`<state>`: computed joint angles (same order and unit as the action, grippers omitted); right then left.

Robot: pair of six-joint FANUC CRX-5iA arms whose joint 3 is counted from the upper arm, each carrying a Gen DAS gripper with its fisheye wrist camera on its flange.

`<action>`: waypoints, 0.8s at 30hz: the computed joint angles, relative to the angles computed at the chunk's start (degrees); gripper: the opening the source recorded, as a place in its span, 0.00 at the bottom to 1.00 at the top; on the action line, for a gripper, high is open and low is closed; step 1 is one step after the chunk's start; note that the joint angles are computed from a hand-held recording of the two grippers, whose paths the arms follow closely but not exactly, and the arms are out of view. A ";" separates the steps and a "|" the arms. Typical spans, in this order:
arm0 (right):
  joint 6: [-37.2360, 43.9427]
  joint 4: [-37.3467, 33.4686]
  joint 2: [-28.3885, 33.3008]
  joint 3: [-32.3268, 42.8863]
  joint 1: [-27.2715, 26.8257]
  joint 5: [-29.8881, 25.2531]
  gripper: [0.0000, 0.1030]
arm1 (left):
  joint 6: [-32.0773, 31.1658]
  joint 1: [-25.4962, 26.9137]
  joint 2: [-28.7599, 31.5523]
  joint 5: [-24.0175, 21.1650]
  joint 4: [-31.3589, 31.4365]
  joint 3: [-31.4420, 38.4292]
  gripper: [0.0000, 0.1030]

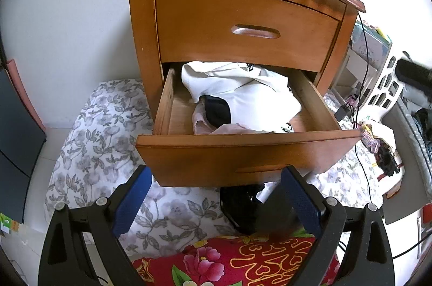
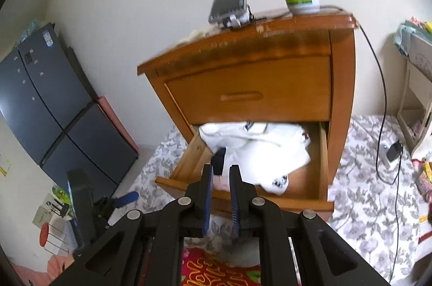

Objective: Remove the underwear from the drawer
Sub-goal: 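Lift the grey cloth out with the right gripper and drop it onto the red cushion, then move the open right gripper back toward the open drawer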

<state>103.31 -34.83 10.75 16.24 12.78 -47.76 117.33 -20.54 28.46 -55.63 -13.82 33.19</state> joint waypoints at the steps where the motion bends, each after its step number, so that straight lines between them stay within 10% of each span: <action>1: -0.47 0.25 0.43 0.16 0.05 -0.80 0.13 | -0.09 -0.02 -0.12 0.06 0.06 -0.15 0.94; 24: -15.81 17.00 10.04 -0.01 6.05 -6.64 0.14 | -0.98 1.15 1.83 -2.18 2.56 0.45 0.94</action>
<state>87.50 -17.83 20.79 16.23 18.83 -54.41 116.35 -19.39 30.29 -57.80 -11.25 33.64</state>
